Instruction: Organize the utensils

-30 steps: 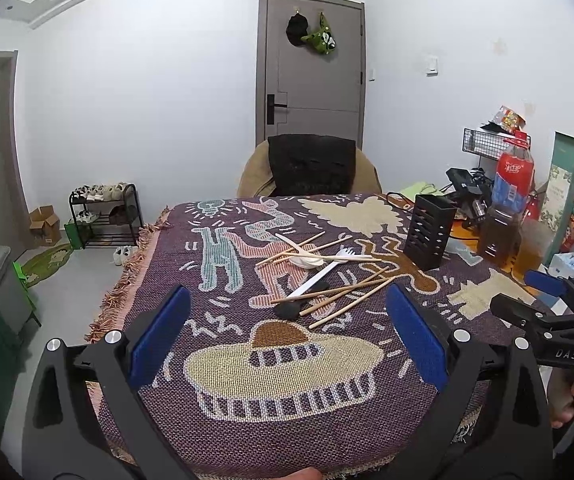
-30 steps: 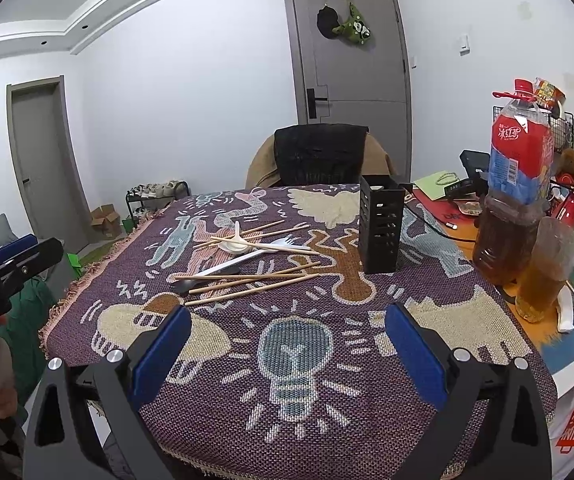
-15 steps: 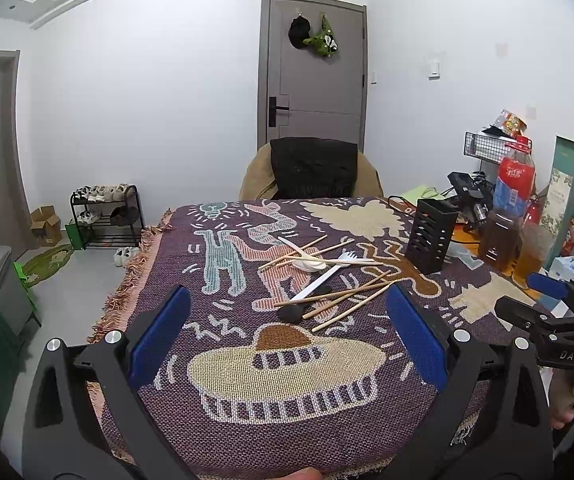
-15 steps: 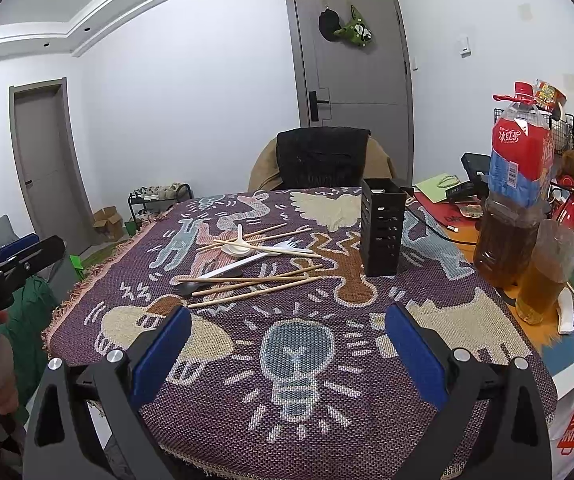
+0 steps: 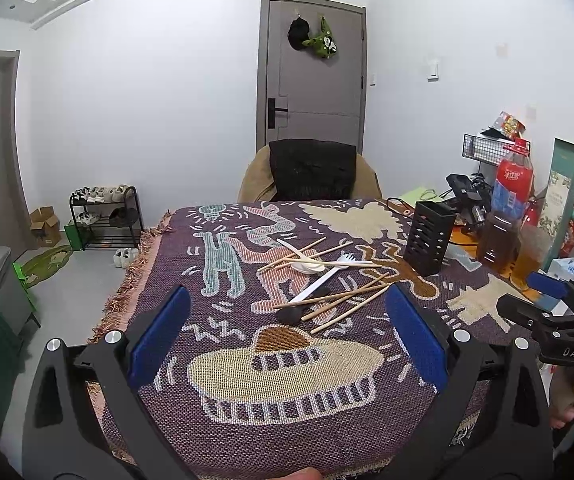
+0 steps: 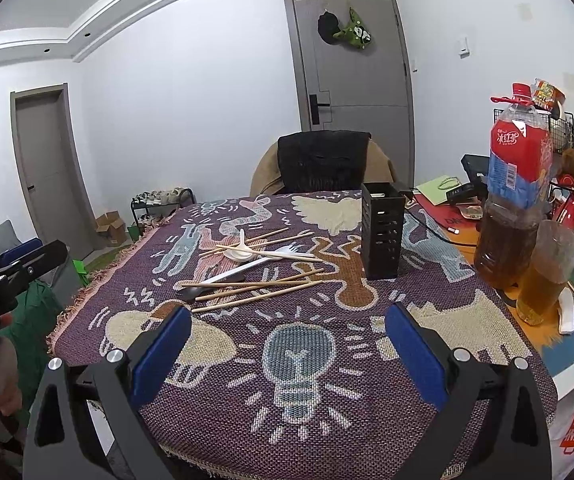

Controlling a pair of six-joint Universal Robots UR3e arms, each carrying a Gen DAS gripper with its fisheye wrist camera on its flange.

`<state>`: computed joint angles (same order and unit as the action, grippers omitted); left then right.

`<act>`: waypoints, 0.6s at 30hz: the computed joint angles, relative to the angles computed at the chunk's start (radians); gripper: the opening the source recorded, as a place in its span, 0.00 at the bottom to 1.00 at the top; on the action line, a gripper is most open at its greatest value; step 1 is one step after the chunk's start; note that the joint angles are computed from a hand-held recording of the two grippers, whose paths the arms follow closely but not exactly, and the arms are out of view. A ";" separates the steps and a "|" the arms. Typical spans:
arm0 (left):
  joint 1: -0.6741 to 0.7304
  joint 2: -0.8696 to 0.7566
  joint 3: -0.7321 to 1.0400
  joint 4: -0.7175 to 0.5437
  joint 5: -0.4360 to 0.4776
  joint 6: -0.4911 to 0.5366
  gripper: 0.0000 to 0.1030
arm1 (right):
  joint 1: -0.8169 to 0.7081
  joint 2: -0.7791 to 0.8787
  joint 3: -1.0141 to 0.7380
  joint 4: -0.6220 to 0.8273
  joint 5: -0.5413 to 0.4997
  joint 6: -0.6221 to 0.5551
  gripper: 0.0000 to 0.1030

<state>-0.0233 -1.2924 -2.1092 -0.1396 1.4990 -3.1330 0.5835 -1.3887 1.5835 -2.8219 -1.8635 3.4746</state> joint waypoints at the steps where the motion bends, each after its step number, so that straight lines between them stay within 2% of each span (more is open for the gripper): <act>1: 0.000 0.000 0.000 0.000 0.000 0.000 0.95 | 0.000 -0.001 0.001 0.000 0.000 0.001 0.93; 18: 0.027 0.003 0.002 -0.012 -0.049 0.008 0.95 | -0.010 0.000 -0.007 -0.012 0.021 -0.019 0.92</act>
